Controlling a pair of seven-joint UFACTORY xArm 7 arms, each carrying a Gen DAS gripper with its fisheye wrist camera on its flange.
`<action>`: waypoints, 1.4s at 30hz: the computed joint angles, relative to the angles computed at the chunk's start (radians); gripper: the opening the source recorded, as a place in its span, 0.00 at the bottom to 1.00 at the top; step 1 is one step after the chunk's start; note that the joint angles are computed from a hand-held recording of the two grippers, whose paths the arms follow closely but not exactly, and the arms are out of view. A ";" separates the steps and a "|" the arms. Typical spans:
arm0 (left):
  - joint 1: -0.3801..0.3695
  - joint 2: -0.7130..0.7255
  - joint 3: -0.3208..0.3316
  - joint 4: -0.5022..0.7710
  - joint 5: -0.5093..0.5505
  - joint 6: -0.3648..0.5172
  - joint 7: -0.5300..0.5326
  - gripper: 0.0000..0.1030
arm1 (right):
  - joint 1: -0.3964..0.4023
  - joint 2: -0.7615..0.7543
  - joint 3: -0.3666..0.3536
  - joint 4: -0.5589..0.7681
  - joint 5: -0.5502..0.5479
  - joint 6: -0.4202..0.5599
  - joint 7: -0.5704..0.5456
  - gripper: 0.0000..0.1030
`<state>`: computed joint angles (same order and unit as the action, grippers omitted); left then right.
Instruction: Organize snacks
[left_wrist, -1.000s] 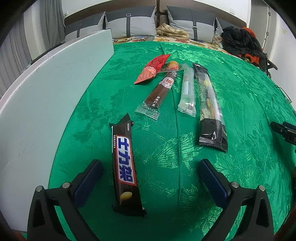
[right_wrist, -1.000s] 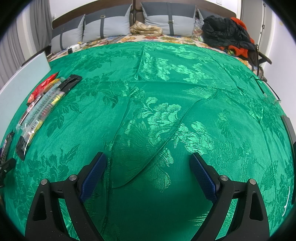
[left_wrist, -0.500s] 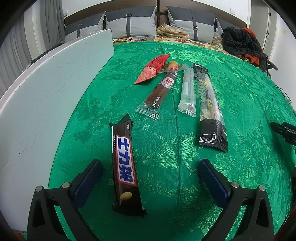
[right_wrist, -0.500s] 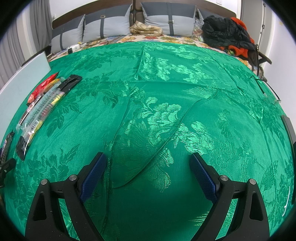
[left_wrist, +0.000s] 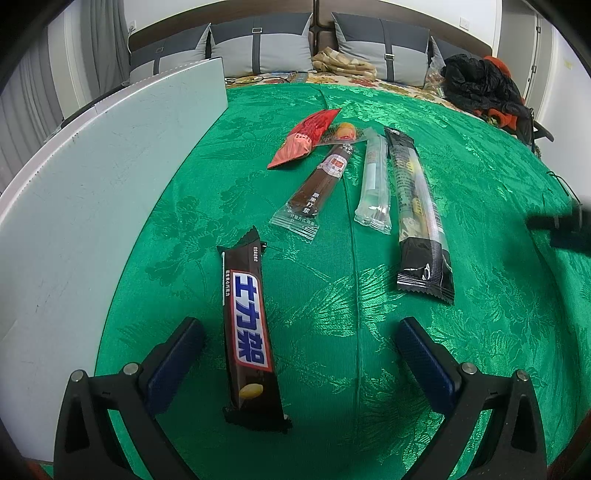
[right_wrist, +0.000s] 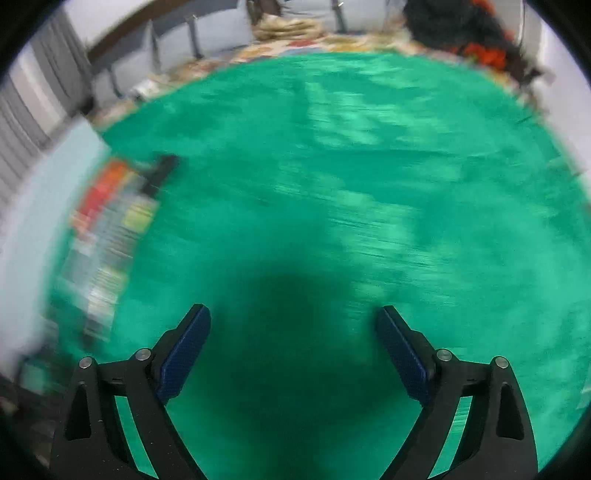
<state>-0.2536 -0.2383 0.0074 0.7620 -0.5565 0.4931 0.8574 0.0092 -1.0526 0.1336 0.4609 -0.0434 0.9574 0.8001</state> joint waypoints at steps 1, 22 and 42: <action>0.000 0.000 -0.001 0.000 0.000 0.000 -0.001 1.00 | 0.017 0.070 -0.004 0.040 0.027 -0.042 0.003 0.90; 0.018 -0.003 0.003 0.022 0.037 0.074 0.008 1.00 | 0.144 0.425 -0.014 0.336 0.038 0.231 -0.165 0.54; 0.100 -0.016 0.074 0.164 -0.191 0.407 0.033 0.17 | 0.110 0.390 0.024 0.428 -0.020 0.203 -0.076 0.18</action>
